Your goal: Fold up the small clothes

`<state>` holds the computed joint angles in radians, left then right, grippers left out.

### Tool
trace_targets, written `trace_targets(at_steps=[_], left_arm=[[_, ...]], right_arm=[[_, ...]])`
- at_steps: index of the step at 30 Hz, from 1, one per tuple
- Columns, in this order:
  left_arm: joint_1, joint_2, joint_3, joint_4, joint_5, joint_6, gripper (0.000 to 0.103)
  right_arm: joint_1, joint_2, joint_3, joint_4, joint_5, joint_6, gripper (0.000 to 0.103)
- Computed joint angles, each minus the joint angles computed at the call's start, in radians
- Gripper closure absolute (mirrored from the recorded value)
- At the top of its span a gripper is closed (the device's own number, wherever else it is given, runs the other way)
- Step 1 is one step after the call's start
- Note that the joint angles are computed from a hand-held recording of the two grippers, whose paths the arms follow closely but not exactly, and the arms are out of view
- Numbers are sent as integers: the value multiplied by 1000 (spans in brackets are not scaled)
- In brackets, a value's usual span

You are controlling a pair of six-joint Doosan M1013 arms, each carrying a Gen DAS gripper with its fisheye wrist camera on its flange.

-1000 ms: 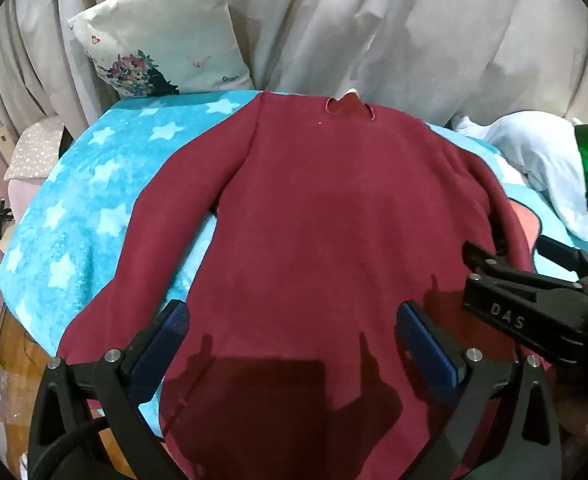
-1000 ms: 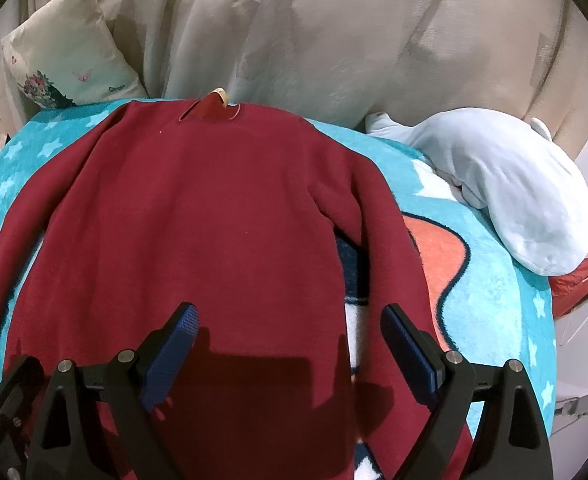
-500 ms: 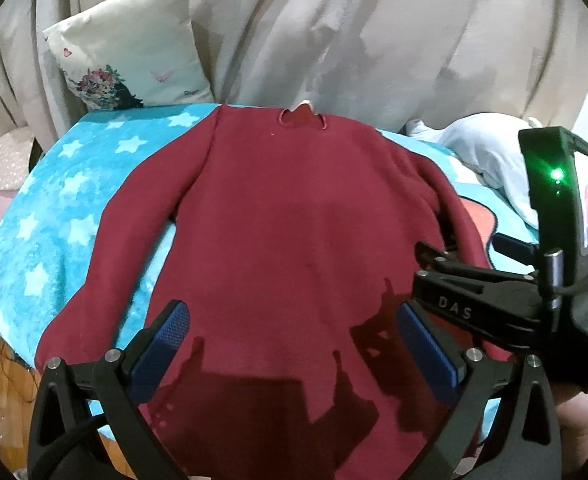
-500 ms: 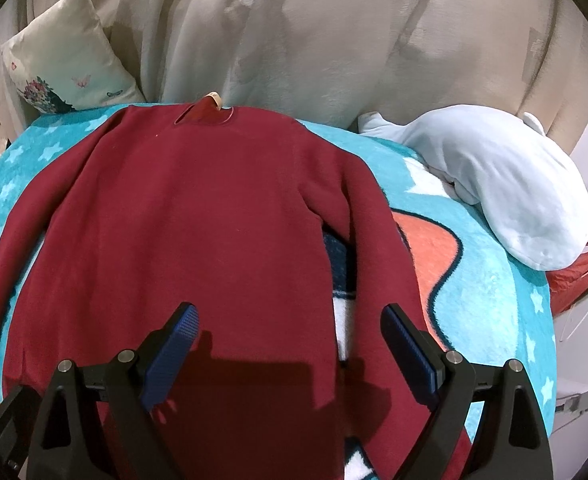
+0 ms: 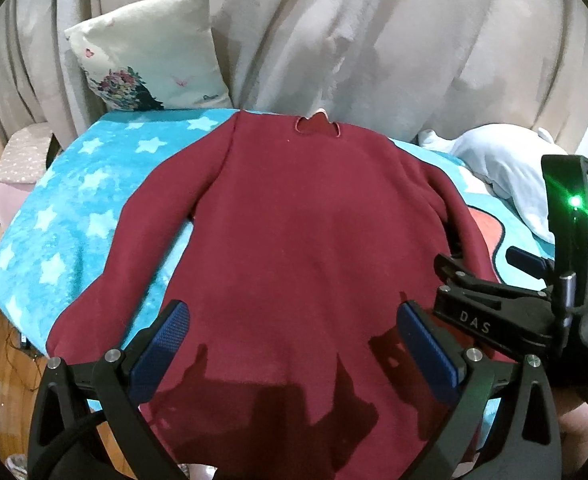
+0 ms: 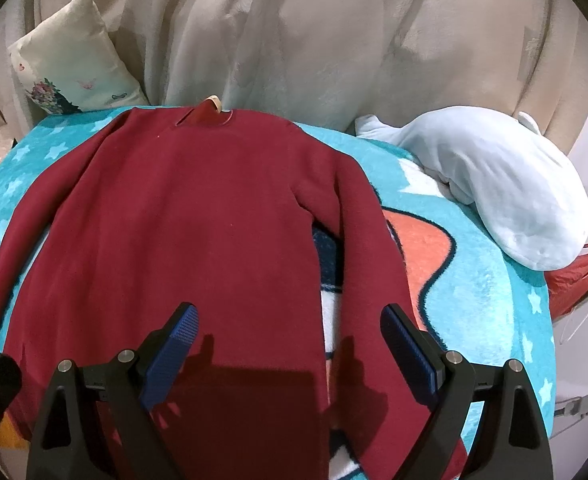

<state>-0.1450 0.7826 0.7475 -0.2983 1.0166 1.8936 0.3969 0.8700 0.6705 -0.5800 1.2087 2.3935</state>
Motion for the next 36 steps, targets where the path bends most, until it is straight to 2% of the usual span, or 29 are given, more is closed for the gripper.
trace_targets(at_steps=[7,15,26,30,33,36], left_arm=[[-10,-27,47,16,-41,-22,0],[-18,-38,68,0,-45,-12,0],[-39,-37,73,55,-38,-45,0],[-42,-51,93,92,-83,-76,0],[-34,-75,132,117,-149,-114,0],[-22,-94,167,144,-197,-168,0]], right_arm=[[-1,-24,43,-8,-29,4,9],[-13,-54,97,40,-72,-1,12],[-28,-80,155,80,-120,-6,12],[-33,-94,181,100,-169,-15,12],[-34,-100,192,108,-216,-26,12],[-31,-76,151,127,-213,-78,12]])
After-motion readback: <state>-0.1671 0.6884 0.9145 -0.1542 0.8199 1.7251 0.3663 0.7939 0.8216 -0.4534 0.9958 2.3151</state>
